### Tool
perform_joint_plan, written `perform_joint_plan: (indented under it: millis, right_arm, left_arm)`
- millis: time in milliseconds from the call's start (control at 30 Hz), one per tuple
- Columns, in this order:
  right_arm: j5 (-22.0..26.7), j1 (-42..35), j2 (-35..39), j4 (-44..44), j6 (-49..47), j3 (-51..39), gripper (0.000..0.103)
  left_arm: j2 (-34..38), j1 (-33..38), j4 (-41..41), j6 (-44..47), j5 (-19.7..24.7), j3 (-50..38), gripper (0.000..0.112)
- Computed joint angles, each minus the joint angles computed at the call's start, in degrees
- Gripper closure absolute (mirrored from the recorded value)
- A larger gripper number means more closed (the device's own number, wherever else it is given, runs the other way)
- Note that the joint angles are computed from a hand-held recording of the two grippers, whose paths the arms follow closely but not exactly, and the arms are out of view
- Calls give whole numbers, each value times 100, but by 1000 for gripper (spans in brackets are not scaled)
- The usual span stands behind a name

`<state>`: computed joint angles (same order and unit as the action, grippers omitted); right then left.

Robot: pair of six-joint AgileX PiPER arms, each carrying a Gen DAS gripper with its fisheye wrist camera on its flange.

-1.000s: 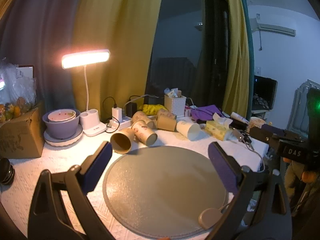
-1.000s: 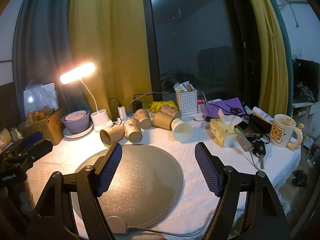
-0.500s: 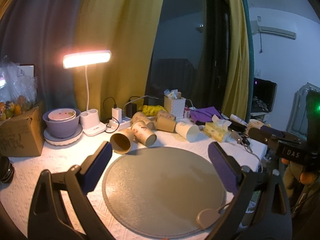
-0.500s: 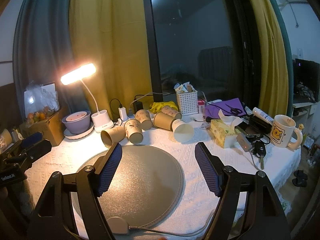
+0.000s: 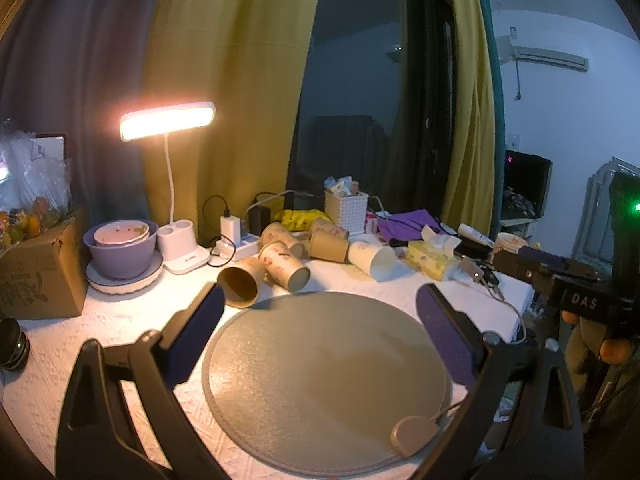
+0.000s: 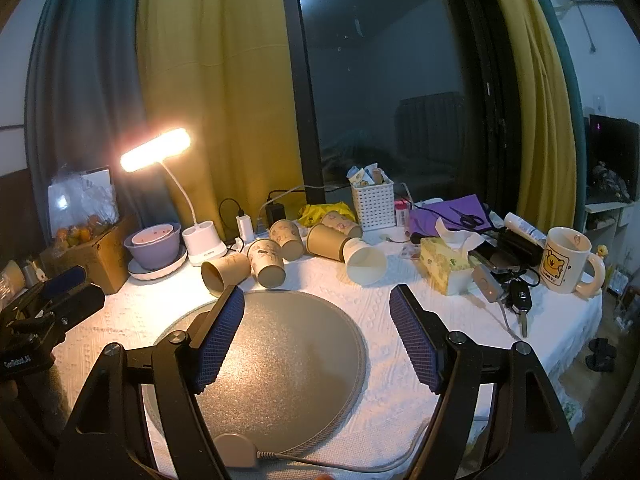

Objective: Flip cup upright

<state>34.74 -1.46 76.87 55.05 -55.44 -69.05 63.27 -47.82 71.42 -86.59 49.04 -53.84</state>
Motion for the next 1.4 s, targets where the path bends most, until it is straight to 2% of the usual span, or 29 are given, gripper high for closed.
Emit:
perform_joint_plan:
  millis: [600,900,1167,1400]
  right_arm:
    - [-7,-4,-3,5,2,4,25]
    - [119,-238,110,207,-214,-72,25]
    - [389,-493,698,349,-398,-533,25]
    - [723,-685,1770,462,-691,-1477,25]
  left_arm:
    - [55,-66,-80,88,45,-112,15]
    - [354,17,-352,440,-67,-458,15]
    - [1016,293,-689,884,-327,-1007,15]
    - [2067,706,-1423,1660,-470,-2035,15]
